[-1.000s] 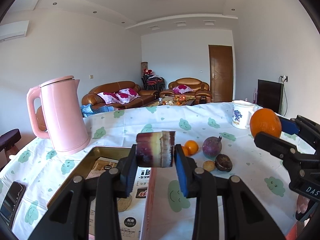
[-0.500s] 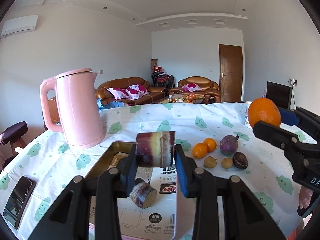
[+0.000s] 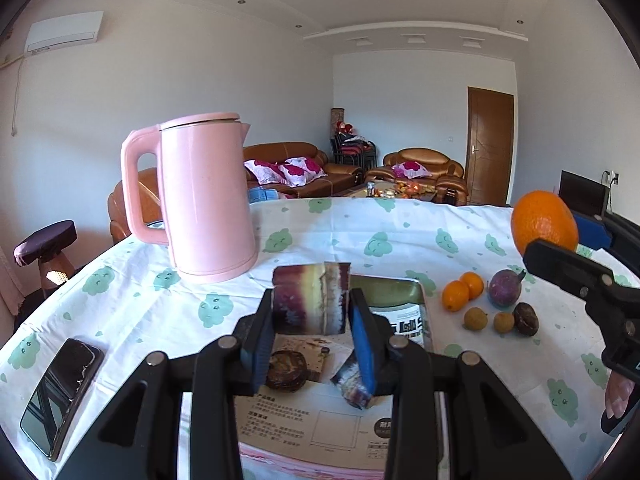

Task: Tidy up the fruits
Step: 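Move the held orange and yam slice over the open tin box, then lower the orange and yam slice into the tin box and open both tools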

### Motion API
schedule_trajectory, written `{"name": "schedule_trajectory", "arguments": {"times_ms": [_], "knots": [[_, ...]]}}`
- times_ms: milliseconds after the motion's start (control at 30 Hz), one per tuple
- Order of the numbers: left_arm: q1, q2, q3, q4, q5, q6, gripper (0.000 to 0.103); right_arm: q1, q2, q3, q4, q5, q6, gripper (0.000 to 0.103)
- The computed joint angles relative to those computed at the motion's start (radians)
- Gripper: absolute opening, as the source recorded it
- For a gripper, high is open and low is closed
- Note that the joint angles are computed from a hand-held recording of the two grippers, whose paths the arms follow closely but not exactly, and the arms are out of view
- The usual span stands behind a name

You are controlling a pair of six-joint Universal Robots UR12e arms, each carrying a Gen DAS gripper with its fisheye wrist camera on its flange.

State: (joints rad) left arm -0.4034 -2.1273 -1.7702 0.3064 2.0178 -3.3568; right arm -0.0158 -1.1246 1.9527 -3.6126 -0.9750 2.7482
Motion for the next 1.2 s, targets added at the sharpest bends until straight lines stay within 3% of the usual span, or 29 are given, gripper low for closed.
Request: {"name": "schedule_trajectory", "arguments": {"times_ms": [533, 1200], "knots": [[0.032, 0.020, -0.027, -0.100, -0.014, -0.039, 0.037, 0.063, 0.024, -0.033, 0.160, 0.012, -0.081, 0.050], [0.042, 0.025, -0.020, -0.174, -0.039, -0.038, 0.037, 0.090, 0.018, -0.044, 0.335, -0.029, -0.190, 0.050]]}}
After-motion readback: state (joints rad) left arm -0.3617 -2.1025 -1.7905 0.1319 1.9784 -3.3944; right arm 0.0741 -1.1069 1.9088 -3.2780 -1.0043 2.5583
